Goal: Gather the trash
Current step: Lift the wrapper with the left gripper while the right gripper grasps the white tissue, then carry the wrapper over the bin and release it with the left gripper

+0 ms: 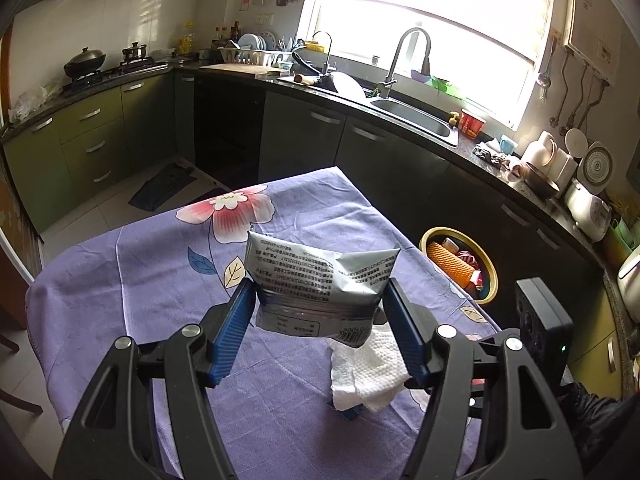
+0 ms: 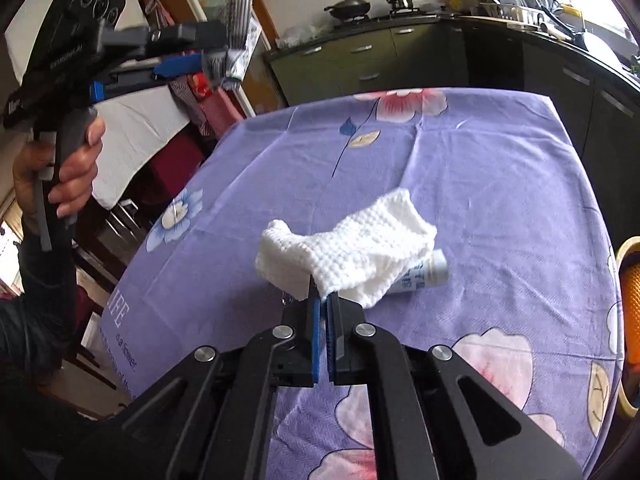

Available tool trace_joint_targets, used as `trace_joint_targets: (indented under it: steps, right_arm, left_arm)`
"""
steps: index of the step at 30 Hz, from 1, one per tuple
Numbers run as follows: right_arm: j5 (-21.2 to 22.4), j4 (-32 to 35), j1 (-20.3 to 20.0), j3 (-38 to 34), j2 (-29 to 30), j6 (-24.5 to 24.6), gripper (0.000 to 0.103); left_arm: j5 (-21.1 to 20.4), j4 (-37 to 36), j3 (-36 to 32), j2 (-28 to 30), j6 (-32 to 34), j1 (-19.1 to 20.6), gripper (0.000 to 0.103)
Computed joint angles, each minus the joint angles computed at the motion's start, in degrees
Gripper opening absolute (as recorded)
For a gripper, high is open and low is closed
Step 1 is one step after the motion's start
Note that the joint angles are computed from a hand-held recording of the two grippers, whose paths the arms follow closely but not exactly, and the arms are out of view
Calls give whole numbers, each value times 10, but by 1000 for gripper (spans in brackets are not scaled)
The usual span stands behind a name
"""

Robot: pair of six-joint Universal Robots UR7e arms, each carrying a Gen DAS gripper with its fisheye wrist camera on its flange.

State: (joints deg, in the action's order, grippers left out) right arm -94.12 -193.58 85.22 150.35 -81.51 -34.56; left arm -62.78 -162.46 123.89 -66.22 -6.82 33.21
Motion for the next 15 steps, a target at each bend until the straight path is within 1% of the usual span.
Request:
trace_joint_targets:
  steps: [1,5,9,12,15]
  right_arm:
    - [13,7,-3,-4,-7,1,3]
    - [25,-5,10,-15,-16,10,3]
    - [36,-18,23,-17,-41,18,3]
    - [35,-22,31,-15,-69,23,3]
    - [37,-6,32,1,-130,20,3]
  left_arm:
    - [1,0,0,1,0,-1,63]
    - [1,4,2,2,-3,-2,63]
    - [0,12,1,2,-2,-4,63]
    - [0,11,-1,3,2,-6,63]
    - [-2,9,-6,8,6,-5,63]
